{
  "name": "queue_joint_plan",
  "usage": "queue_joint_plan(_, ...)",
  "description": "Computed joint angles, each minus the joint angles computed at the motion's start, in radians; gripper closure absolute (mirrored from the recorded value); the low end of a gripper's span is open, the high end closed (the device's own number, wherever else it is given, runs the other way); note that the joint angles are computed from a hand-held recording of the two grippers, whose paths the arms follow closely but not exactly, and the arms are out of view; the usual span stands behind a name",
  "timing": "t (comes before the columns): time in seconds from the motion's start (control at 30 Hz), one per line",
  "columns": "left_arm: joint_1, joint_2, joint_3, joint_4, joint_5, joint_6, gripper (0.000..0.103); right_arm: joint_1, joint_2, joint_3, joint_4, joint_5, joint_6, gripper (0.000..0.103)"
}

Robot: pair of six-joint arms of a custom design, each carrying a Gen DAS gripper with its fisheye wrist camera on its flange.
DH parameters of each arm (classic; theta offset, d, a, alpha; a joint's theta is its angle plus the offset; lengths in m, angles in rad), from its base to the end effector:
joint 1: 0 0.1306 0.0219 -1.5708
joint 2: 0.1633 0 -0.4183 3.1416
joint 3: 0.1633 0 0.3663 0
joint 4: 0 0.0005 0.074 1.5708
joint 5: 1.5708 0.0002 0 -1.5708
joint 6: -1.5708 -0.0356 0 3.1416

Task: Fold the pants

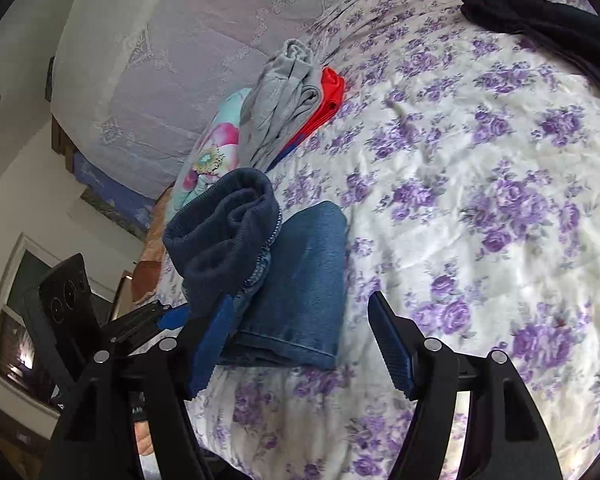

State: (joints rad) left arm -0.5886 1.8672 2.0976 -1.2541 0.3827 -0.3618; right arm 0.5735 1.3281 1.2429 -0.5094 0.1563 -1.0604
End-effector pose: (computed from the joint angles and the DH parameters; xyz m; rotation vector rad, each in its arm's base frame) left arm 0.5077 -0.3555 0.4976 1.3067 2.2328 -0.5793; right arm 0.3763 0.2358 0.4551 0.6357 2.1696 0.7533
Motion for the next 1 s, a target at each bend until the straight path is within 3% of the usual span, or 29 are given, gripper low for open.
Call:
queue_joint_plan(0.03, 0.001, 0.0, 0.008, -0.011, 0.045, -0.01, 0.026, 0.003, 0.012, 0.016, 0.002, 0.003, 0.006, 0.026)
queue_joint_plan(0.07, 0.0, -0.009, -0.005, 0.001, 0.066, -0.02, 0.02, 0.009, 0.024, 0.039, -0.015, 0.016, 0.012, 0.022)
queue_joint_plan(0.23, 0.006, -0.029, -0.031, 0.012, 0.096, -0.033, 0.021, 0.04, 0.08, 0.159, -0.141, 0.081, 0.039, 0.02)
queue_joint_plan(0.37, 0.081, -0.072, -0.069, 0.074, 0.149, 0.036, 0.021, 0.076, 0.11, 0.249, -0.182, 0.18, 0.132, 0.021)
queue_joint_plan(0.43, 0.126, -0.09, -0.086, 0.112, 0.137, 0.088, 0.021, 0.091, 0.142, 0.312, -0.209, 0.239, 0.187, 0.03)
queue_joint_plan(0.47, 0.151, -0.097, -0.094, 0.127, 0.129, 0.115, 0.021, 0.092, 0.163, 0.344, -0.227, 0.249, 0.208, 0.046)
queue_joint_plan(0.5, 0.175, -0.095, -0.091, 0.132, 0.122, 0.143, 0.021, 0.087, 0.182, 0.366, -0.233, 0.225, 0.227, 0.059)
queue_joint_plan(0.53, 0.198, -0.094, -0.09, 0.134, 0.112, 0.17, 0.021, 0.079, 0.203, 0.382, -0.238, 0.183, 0.24, 0.065)
queue_joint_plan(0.6, 0.239, -0.087, -0.087, 0.142, 0.09, 0.223, 0.021, 0.064, 0.26, 0.419, -0.322, 0.163, 0.229, 0.081)
queue_joint_plan(0.67, 0.275, -0.085, -0.097, 0.156, 0.091, 0.266, 0.021, 0.039, 0.296, 0.393, -0.367, 0.143, 0.179, 0.086)
queue_joint_plan(0.77, 0.31, -0.071, -0.102, 0.136, 0.138, 0.308, 0.021, 0.023, 0.254, 0.276, -0.251, 0.109, 0.139, 0.089)
queue_joint_plan(0.87, 0.298, -0.043, -0.081, 0.099, 0.226, 0.312, 0.021, 0.044, 0.295, 0.365, -0.375, 0.154, 0.185, 0.089)
queue_joint_plan(1.0, 0.238, -0.056, -0.137, 0.154, 0.325, 0.293, 0.021, 0.068, 0.364, 0.495, -0.543, 0.214, 0.247, 0.081)
